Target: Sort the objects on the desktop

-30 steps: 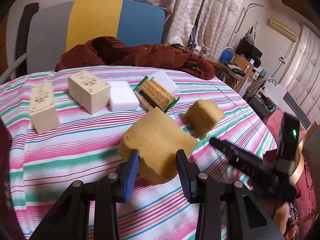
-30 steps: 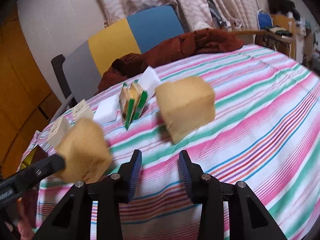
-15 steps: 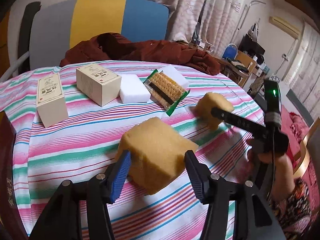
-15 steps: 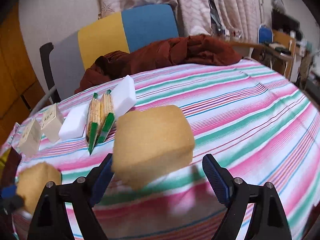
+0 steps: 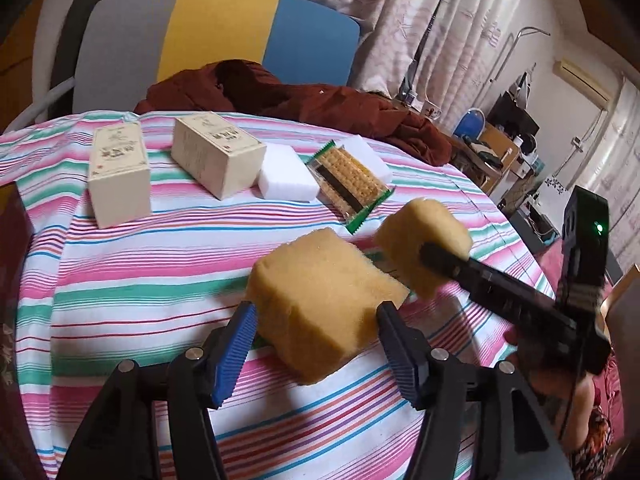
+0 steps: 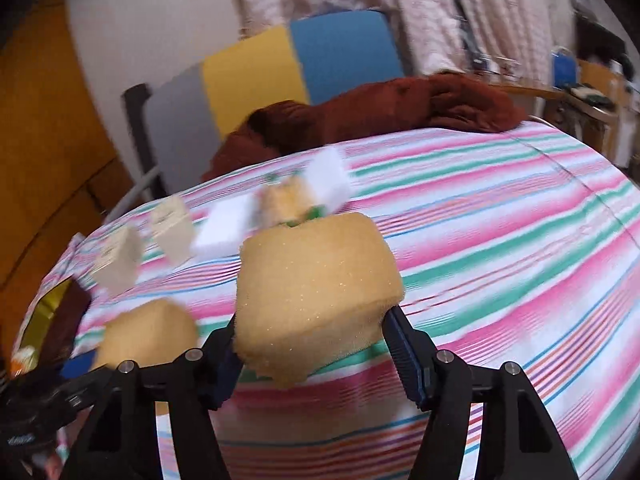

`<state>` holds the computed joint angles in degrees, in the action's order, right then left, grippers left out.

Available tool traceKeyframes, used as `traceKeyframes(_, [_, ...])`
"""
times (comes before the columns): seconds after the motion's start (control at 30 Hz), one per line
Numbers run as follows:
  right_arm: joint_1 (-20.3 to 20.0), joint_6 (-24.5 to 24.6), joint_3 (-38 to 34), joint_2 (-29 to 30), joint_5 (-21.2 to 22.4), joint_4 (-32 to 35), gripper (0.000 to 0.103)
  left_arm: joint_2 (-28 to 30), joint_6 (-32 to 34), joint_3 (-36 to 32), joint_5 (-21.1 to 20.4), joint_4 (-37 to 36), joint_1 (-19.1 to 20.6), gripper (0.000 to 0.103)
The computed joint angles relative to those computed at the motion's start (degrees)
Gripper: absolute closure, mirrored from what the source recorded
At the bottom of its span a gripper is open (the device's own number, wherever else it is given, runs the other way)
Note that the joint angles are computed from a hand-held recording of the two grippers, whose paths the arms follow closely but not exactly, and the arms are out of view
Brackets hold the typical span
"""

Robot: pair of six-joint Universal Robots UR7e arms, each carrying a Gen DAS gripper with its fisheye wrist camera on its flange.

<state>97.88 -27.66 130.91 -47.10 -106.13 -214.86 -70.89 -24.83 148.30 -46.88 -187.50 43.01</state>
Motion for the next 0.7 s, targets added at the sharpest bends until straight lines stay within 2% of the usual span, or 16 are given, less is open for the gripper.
traceKeyframes(0.17, [3.3, -0.1, 0.1, 2.0, -0.9, 1.2, 0.037, -3.7, -2.0, 2.0, 2.3, 2.3, -1.6, 0.039])
traceKeyframes(0.27, [4.6, 1.4, 0.6, 2.4, -0.8, 3.0, 0.037, -5.9, -4.0, 3.2, 2.8, 3.8, -2.1, 0.039])
traceKeyframes(0.4, [5.1, 4.6, 2.1, 2.0, -1.8, 4.2, 0.037, -8.6, -6.2, 4.3, -0.9, 3.9, -1.5, 0.041])
traceKeyframes(0.53, [4.6, 7.2, 4.6, 0.2, -0.8, 6.2, 0.037, -8.7, -7.6, 4.2, -3.6, 4.0, -1.9, 0.04])
traceKeyframes(0.7, [4.5, 7.6, 6.3, -0.4, -1.7, 5.5, 0.038, -5.7, -9.0, 2.1, -0.8, 7.1, -3.4, 0.039])
